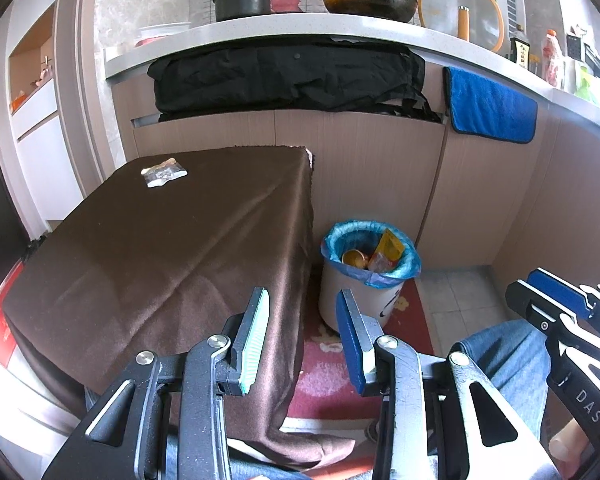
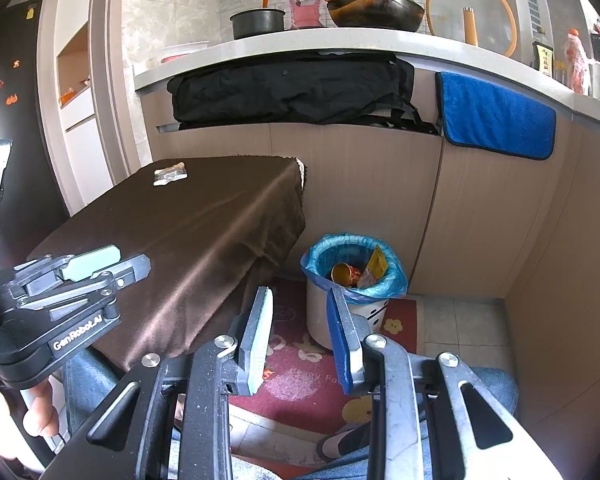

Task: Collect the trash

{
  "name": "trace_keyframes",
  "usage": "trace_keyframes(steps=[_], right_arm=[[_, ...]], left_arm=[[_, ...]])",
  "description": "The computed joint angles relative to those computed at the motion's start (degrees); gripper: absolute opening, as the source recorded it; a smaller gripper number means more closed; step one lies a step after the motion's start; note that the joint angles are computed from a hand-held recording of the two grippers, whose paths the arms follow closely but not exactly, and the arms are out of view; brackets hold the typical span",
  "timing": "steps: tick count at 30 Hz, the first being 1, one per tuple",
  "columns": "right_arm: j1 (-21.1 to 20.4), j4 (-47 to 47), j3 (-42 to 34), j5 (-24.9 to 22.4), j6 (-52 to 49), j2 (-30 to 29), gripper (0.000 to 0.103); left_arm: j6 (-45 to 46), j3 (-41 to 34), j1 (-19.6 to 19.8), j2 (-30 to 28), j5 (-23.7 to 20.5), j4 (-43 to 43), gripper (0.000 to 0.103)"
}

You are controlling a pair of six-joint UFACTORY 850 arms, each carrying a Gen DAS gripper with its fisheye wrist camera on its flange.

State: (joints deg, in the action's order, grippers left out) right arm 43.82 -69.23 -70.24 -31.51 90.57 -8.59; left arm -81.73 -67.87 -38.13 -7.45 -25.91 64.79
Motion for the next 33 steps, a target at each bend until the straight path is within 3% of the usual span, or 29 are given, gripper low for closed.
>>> trace_keyframes(steps=[33], right_arm=[[-0.4,-0.3,0.2,0.5,-0.2,0.1,0.027]], left_arm=[[-0.7,-0.9,-1.0,-0.7,-1.0,-0.9,0.036]])
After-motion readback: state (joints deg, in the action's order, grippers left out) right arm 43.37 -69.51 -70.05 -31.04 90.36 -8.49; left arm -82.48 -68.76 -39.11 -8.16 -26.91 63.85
